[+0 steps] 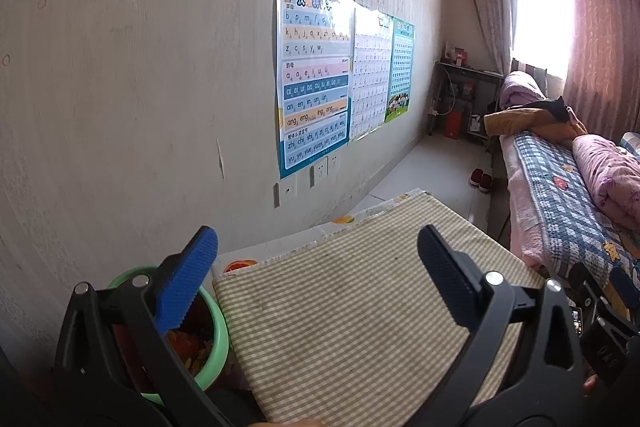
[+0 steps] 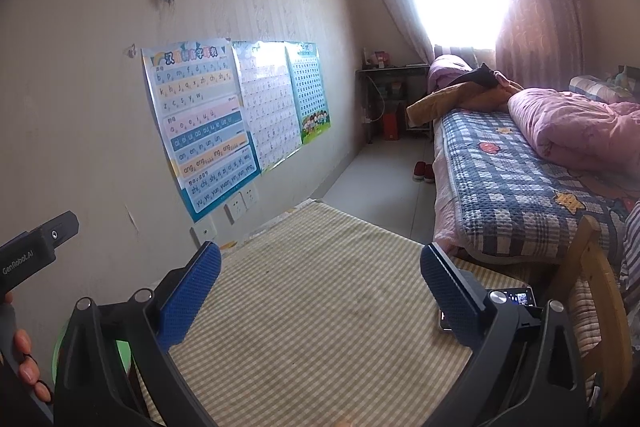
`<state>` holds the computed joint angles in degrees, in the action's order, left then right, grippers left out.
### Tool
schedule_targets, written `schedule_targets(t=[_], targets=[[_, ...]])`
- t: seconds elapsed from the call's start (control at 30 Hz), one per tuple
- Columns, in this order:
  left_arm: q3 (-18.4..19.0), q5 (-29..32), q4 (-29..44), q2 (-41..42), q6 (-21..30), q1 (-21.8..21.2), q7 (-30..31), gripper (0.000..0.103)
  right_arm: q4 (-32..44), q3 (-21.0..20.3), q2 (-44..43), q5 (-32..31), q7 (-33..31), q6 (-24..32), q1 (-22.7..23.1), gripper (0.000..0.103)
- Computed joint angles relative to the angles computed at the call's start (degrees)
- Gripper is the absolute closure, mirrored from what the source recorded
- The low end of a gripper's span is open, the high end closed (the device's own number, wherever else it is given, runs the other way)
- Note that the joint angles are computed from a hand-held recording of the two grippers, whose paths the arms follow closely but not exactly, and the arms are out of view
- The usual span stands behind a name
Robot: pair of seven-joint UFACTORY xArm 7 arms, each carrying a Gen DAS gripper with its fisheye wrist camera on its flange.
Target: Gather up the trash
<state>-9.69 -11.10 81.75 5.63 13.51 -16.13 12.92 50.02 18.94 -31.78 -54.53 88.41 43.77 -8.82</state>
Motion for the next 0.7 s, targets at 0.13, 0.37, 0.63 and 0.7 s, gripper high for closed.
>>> schedule_targets(t=[0.13, 0.37, 0.63, 0.7], targets=[[0.1, 0.0, 0.1, 0.0, 0.2, 0.1, 0.0, 0.005, 0.1, 0.0, 0.3, 0.2, -0.1, 0.1, 0.2, 0.007], [0.1, 0.0, 0.2, 0.1, 0.4, 0.1, 0.3, 0.005, 0.1, -0.3, 0.6, 0.6, 0.0, 0.3, 0.7, 0.007], [0.2, 0.2, 0.3, 0.1, 0.5, 0.1, 0.0, 0.005, -0.1, -0.4, 0.6, 0.9, 0.2, 0.4, 0.9, 0.007], [0.1, 0.2, 0.3, 0.1, 0.5, 0.1, 0.0, 0.005, -0.1, -0.4, 0.8, 0.9, 0.2, 0.4, 0.9, 0.007]])
